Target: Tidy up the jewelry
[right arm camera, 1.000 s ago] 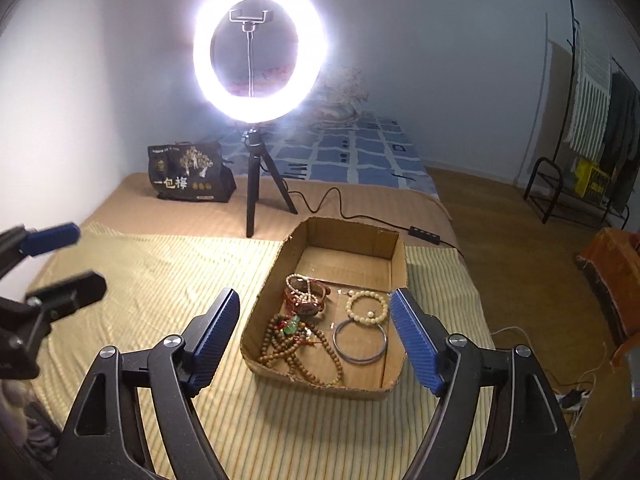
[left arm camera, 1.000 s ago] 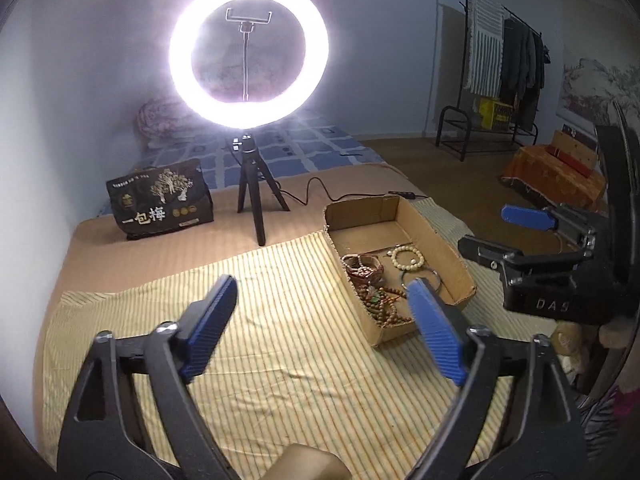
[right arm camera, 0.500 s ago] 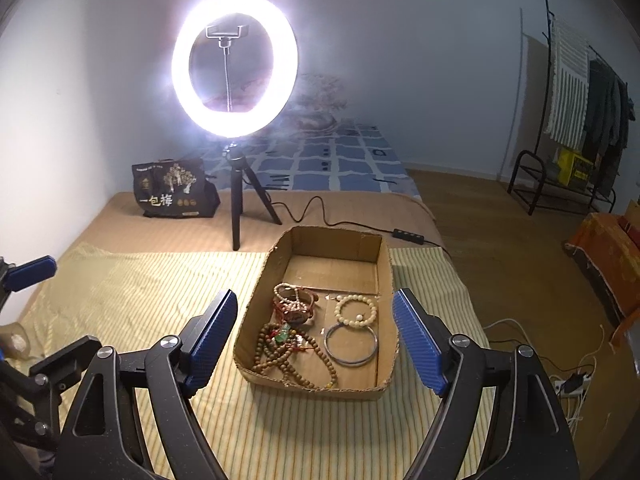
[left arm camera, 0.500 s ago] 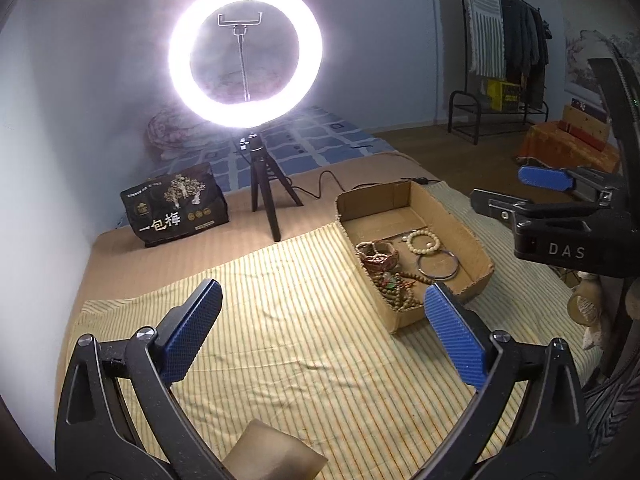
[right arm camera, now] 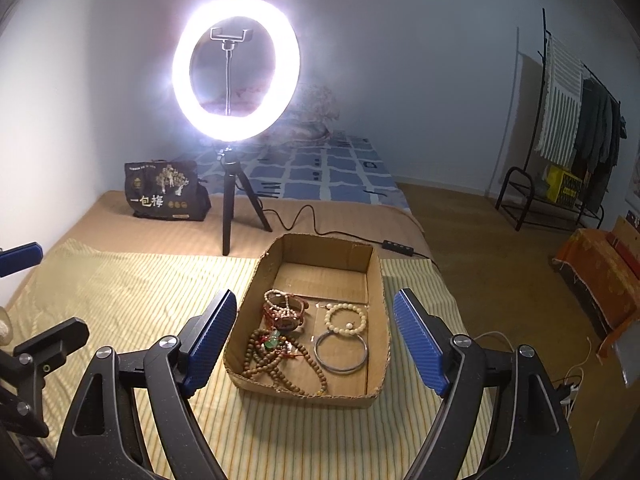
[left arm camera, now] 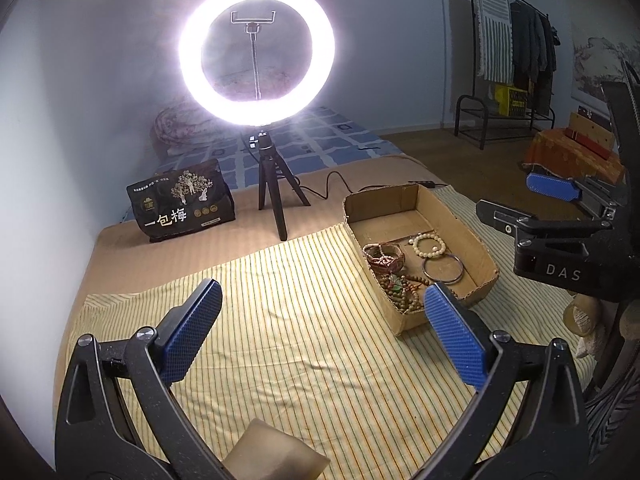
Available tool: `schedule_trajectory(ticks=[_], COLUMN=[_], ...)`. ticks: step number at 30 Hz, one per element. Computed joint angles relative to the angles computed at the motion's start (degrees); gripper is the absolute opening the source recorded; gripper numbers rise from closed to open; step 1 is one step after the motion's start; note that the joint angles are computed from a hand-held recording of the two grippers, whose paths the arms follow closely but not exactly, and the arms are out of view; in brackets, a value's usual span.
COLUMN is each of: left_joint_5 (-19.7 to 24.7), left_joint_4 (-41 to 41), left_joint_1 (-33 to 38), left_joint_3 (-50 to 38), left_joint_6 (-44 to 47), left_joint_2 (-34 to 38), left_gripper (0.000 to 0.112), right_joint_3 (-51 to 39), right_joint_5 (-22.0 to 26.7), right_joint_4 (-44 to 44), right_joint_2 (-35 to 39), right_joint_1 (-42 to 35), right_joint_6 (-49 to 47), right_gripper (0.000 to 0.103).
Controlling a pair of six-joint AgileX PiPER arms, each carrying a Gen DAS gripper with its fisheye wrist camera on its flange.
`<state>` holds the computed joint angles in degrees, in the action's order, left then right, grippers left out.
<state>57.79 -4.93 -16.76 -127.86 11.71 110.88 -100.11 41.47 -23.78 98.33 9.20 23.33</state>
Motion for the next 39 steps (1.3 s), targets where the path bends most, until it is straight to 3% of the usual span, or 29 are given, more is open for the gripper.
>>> schedule_trajectory(ticks=[39], left_joint_5=[-0.7], left_joint_4=[0.8], left_joint_1=[-0.6], left_joint_3=[1.0], left_joint_6=[0.3], left_joint_2=[-0.3], left_gripper=[0.103], right_joint_3=[-0.5], right_joint_5=[1.2], right_joint_4=[-1.3], right_joint_2=[0.5], right_joint_1=[1.0], right_joint_6=[-0.6], right_gripper=[0.081])
